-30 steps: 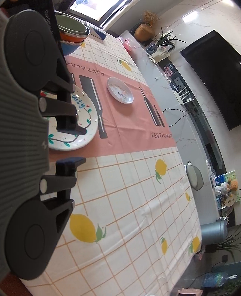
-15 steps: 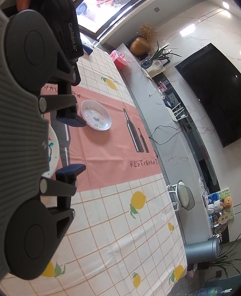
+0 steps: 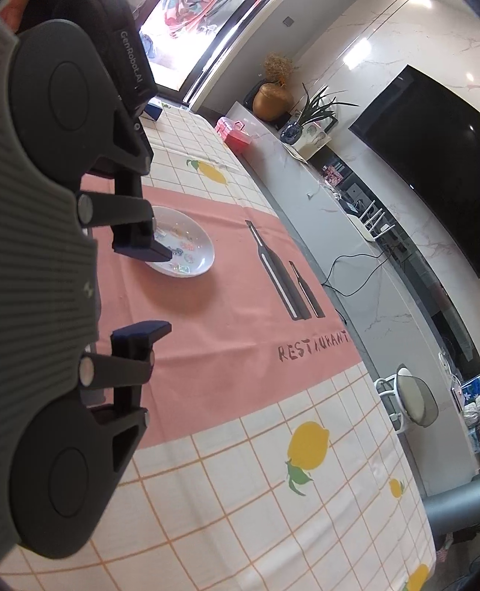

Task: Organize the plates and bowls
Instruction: 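Move both grippers to the rim of the small white candy dish, then close both grippers on the candy dish rim and lift it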

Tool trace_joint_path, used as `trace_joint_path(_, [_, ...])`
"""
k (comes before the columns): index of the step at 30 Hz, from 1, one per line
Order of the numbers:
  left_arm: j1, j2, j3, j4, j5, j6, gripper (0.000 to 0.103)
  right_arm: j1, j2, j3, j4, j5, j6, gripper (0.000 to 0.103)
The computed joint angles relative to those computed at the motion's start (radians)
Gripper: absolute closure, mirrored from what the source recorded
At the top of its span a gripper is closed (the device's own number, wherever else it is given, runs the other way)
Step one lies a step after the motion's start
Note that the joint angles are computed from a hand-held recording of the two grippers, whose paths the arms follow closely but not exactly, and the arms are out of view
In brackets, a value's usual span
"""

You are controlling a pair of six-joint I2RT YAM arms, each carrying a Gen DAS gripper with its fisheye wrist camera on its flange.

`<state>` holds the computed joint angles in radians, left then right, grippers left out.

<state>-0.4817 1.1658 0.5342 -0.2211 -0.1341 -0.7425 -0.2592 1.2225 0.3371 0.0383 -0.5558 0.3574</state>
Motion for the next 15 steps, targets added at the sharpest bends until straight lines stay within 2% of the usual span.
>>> trace_joint_path(3, [0.024,0.099,0.064,-0.003,0.012,0.007,0.058,0.037,0.114,0.041,0.066,0.008,0.037,0.070])
trace_joint_path(8, [0.069,0.241,0.139,-0.011,0.037,-0.008,0.064,0.078,0.285,0.125,0.106,-0.007,0.109,0.075])
trace_joint_path(14, [0.097,0.316,0.164,-0.001,0.043,-0.011,0.066,0.133,0.404,0.191,0.141,0.012,0.158,0.079])
trace_joint_path(15, [0.099,0.326,0.169,-0.001,0.043,-0.013,0.067,0.139,0.416,0.195,0.145,0.016,0.159,0.082])
